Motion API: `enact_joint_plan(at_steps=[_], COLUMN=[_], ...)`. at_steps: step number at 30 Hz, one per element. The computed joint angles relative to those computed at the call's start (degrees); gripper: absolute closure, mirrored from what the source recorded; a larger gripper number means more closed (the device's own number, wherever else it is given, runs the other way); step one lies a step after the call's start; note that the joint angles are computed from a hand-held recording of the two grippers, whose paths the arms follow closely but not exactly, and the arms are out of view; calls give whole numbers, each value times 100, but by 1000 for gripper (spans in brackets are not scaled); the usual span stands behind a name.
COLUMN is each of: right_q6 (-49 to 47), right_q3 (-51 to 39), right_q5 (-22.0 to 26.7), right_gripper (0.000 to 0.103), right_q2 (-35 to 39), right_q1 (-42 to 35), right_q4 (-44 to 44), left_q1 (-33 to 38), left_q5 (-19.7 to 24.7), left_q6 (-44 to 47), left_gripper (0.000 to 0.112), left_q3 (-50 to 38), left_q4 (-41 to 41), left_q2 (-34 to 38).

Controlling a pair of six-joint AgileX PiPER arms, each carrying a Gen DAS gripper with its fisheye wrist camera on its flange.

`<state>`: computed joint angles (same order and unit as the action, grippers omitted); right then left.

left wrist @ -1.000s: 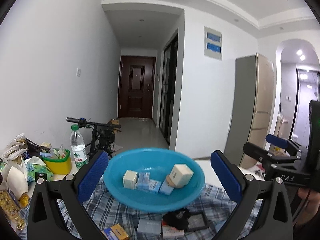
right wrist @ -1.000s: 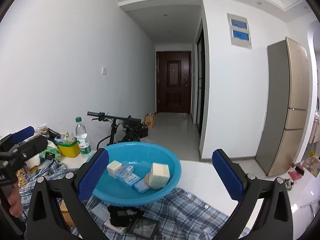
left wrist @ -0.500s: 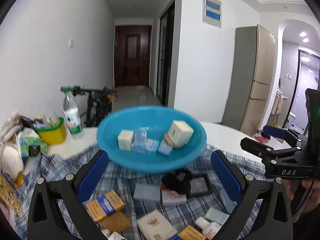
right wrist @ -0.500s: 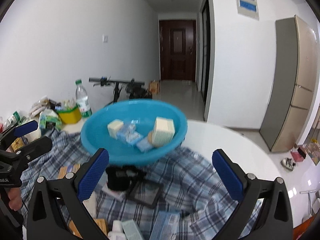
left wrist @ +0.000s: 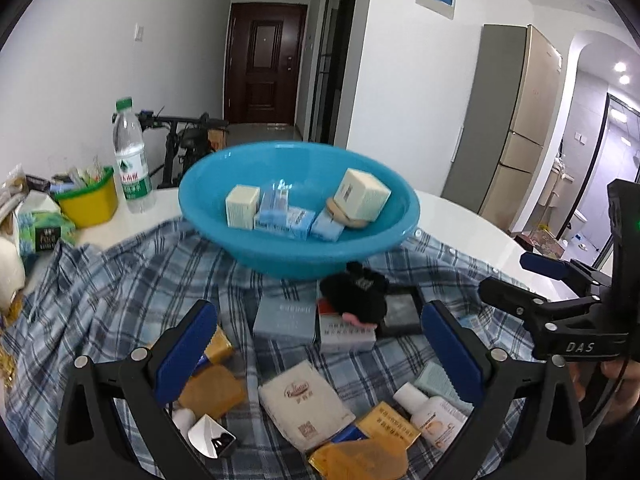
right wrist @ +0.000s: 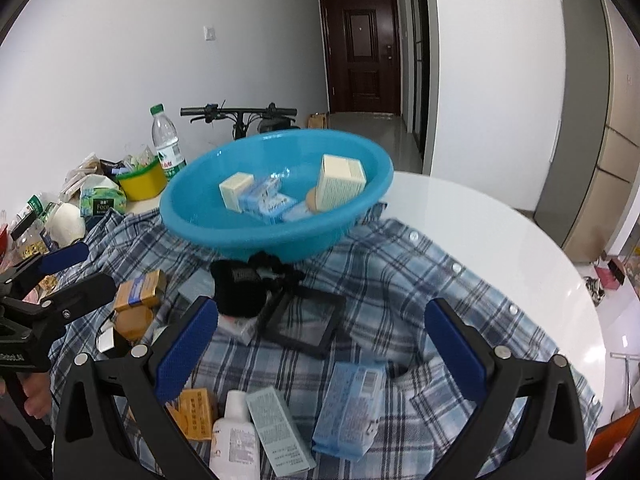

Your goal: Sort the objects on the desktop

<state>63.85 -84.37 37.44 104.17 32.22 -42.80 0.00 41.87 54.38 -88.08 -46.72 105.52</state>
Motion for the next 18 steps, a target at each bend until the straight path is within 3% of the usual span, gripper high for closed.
enact_joint_plan(at_steps=[9, 18], right_q6=[280, 386], right_q3=[419, 769], right_q5=[-206, -310], right_gripper=[0, 0], right_q2=[-41, -45], right_q1=[7, -57], right_q4=[168, 365], left_q1=[-66, -206], left_q5=[-313, -182], left_q6=[-112, -9], left_gripper=[9, 9], left_q3=[333, 361], left_q4=[340, 580], left_q2=[-14, 89])
